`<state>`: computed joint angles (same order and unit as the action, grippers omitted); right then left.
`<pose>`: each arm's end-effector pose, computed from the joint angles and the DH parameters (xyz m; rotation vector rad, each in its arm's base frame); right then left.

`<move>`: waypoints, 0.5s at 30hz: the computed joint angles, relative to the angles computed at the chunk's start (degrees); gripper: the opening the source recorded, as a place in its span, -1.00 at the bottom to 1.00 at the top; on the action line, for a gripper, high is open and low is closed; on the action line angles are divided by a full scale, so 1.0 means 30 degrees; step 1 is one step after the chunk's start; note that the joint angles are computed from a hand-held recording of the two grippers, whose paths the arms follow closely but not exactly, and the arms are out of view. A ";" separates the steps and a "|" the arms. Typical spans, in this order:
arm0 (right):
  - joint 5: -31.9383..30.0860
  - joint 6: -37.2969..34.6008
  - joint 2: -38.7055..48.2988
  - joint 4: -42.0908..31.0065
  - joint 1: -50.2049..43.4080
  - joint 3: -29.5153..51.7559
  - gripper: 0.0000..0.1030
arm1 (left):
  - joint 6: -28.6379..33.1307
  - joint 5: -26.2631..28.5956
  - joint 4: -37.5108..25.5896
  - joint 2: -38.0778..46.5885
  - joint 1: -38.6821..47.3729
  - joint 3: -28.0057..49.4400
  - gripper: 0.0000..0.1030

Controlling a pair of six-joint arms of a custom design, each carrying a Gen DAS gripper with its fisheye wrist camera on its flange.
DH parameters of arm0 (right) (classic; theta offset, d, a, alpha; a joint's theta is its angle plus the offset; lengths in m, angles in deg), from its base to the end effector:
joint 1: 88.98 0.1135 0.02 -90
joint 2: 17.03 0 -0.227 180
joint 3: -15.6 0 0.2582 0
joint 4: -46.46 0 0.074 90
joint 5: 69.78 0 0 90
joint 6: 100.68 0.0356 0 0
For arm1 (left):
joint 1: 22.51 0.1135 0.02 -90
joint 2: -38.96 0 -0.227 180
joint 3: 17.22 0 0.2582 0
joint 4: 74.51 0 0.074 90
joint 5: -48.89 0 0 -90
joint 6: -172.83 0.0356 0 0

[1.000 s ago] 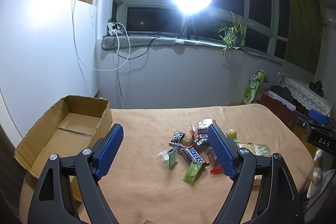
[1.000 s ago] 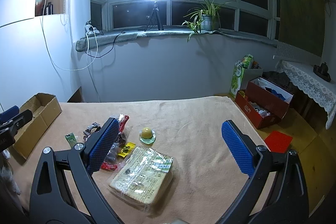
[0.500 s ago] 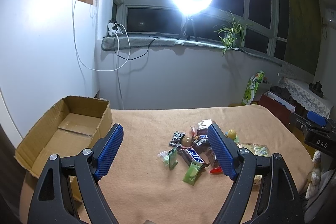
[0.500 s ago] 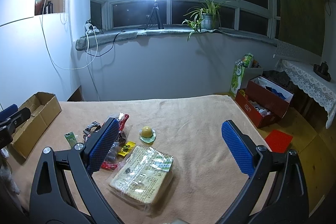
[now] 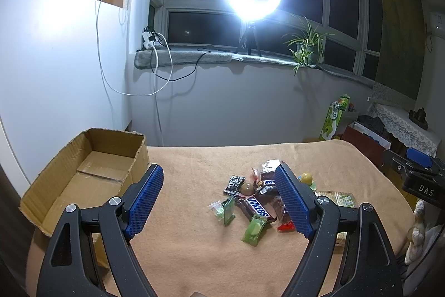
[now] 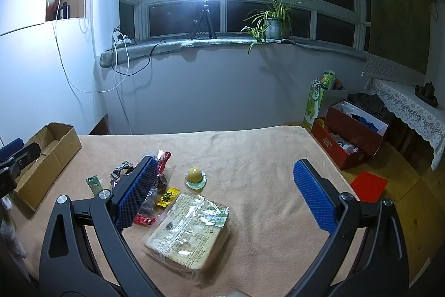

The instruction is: Organize snacks

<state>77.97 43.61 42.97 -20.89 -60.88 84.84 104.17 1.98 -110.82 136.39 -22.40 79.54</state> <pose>0.1999 0.0726 0.2726 0.7783 1.9217 -0.4645 0.3875 -0.0236 0.2754 0.7709 1.9316 -0.6021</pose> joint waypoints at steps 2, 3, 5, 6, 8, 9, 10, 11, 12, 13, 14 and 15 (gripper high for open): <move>0.0020 0.0033 -0.0012 -0.0037 0.0024 -0.0011 0.96 | 0.0024 0.0059 -0.0069 -0.0050 0.0033 -0.0015 0.60; 0.0017 0.0078 -0.0015 -0.0041 0.0035 -0.0021 0.96 | 0.0024 0.0059 -0.0069 -0.0050 0.0033 -0.0015 0.60; 0.0015 0.0095 0.0011 -0.0041 0.0042 -0.0008 0.96 | 0.0036 0.0066 -0.0036 -0.0051 0.0029 -0.0029 0.60; 0.0017 0.0094 0.0022 -0.0043 0.0045 -0.0010 0.96 | 0.0012 0.0089 -0.0018 -0.0036 0.0026 -0.0028 0.60; 0.0023 0.0082 0.0031 -0.0053 0.0043 0.0008 0.96 | 0.0020 0.0080 0.0025 -0.0088 0.0020 -0.0111 0.60; 0.0016 0.0081 0.0031 -0.0045 0.0040 0.0015 0.96 | 0.0012 0.0092 0.0030 -0.0100 0.0030 -0.0127 0.60; 0.0018 0.0101 -0.0023 -0.0040 0.0052 -0.0062 0.96 | 0.0012 0.0092 0.0030 -0.0100 0.0030 -0.0127 0.60; 0.0004 0.0076 0.0059 -0.0061 0.0028 0.0042 0.96 | 0.0006 0.0084 0.0035 -0.0098 0.0024 -0.0129 0.60; 0.0014 0.0108 0.0067 -0.0092 0.0030 0.0046 0.96 | -0.0012 0.0097 0.0053 -0.0093 0.0029 -0.0132 0.60; 0.0014 0.0116 0.0068 -0.0091 0.0028 0.0054 0.96 | -0.0025 0.0080 0.0073 -0.0110 0.0021 -0.0159 0.60; -0.0015 0.0113 0.0035 -0.0074 0.0025 0.0026 0.96 | -0.0001 0.0048 0.0070 -0.0124 0.0015 -0.0174 0.60; -0.0007 0.0173 0.0045 -0.0061 0.0048 -0.0024 0.96 | -0.0009 0.0007 0.0072 -0.0142 -0.0001 -0.0186 0.60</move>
<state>77.95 44.13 43.11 -21.07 -60.73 84.77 104.14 2.00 -110.60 135.97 -22.41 78.98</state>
